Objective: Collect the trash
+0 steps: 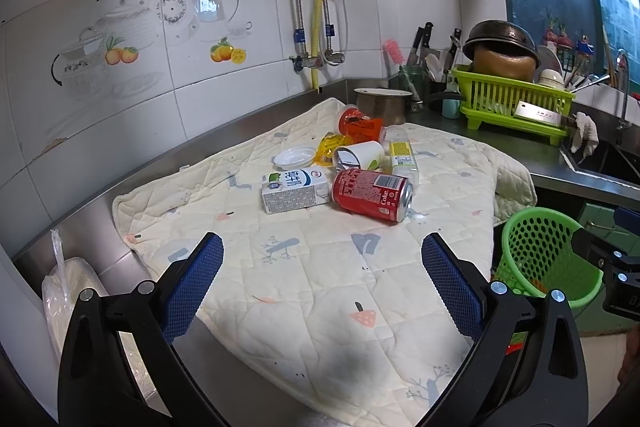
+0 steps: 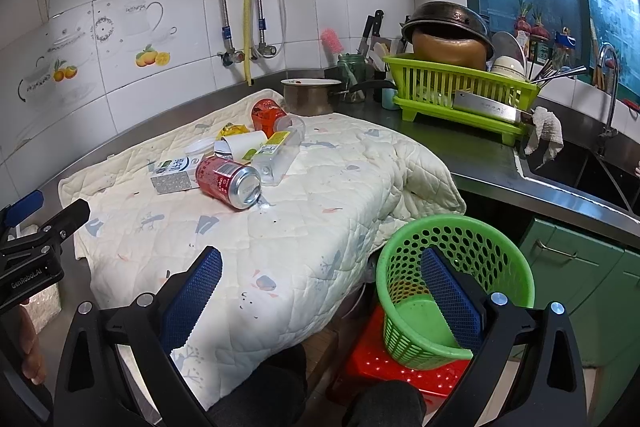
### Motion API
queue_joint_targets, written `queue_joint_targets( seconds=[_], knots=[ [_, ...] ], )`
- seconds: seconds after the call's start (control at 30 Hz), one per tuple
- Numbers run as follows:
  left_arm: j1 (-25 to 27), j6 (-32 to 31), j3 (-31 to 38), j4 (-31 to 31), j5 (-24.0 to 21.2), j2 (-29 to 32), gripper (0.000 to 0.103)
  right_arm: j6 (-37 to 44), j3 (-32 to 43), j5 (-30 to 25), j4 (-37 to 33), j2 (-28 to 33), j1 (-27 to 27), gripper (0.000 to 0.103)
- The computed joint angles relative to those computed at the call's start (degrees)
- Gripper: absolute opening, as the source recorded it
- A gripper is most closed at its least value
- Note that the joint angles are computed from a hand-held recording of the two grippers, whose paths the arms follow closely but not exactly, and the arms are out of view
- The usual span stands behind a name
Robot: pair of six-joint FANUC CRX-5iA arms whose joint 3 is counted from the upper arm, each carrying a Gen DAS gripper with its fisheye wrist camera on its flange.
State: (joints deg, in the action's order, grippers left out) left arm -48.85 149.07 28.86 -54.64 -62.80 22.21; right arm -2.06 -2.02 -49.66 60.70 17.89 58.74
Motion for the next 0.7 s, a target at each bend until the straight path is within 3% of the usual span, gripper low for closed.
queue_joint_targets(
  seconds=[0.7],
  knots=[
    [1.0, -1.9, 0.0, 1.6, 1.2, 0.2, 0.098, 1.1, 0.9, 0.9, -0.9, 1.0, -0.3, 0.096]
  ],
)
